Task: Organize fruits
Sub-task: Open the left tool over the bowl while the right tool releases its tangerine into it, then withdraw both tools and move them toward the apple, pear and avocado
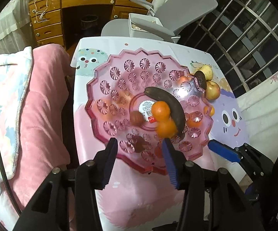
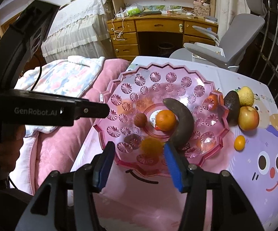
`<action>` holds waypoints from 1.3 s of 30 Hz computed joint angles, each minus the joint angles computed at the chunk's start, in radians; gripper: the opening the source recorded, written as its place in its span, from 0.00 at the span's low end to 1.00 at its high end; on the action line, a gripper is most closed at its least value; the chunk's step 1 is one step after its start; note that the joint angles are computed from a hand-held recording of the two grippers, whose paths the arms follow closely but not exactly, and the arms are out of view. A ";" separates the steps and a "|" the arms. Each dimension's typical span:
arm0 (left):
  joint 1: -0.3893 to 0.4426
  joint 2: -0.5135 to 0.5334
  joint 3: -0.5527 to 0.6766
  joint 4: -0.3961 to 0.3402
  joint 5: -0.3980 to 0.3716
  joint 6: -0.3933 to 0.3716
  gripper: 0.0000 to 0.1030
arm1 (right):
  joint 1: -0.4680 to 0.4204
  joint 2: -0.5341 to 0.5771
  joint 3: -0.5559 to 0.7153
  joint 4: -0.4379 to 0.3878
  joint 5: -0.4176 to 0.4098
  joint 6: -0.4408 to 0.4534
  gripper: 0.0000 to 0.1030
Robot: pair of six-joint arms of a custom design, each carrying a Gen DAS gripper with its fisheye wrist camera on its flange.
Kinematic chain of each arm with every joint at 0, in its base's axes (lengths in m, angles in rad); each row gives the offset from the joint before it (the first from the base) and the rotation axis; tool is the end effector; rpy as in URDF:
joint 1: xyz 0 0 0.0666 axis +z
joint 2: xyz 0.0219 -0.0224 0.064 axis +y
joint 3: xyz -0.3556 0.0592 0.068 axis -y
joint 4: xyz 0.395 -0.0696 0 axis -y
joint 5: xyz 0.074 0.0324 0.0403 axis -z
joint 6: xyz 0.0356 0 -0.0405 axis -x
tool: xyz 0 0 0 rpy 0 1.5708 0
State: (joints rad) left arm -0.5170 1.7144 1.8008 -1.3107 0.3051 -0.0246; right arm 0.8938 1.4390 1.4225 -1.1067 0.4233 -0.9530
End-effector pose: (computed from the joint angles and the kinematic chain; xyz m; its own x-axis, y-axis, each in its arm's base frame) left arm 0.4901 -0.2914 0.4053 -0.8036 0.4839 -0.3464 0.5801 0.7671 -0.2741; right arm 0.3146 0.3674 0.3895 -0.8156 0.1715 -0.5525 0.1132 0.9839 0.1383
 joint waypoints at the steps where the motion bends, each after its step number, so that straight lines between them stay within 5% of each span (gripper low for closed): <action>1: 0.000 -0.003 -0.003 -0.005 -0.004 0.002 0.46 | 0.001 -0.004 -0.004 0.001 0.001 -0.007 0.52; 12: -0.045 -0.067 -0.077 -0.010 -0.026 0.042 0.51 | 0.018 -0.093 -0.103 0.035 -0.039 -0.076 0.52; 22: -0.189 -0.104 -0.117 -0.033 -0.096 0.155 0.53 | 0.030 -0.285 -0.281 0.037 -0.086 -0.150 0.52; 31: -0.352 -0.079 -0.057 -0.044 -0.177 0.344 0.57 | 0.025 -0.531 -0.416 -0.093 -0.095 -0.117 0.52; 39: -0.464 -0.043 -0.016 -0.037 -0.269 0.504 0.63 | -0.082 -0.735 -0.510 -0.191 -0.159 -0.006 0.52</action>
State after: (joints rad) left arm -0.9810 1.6713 1.7847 -1.3479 0.0362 0.4796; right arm 0.8117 0.7038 0.9126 -1.2978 0.2647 -0.9587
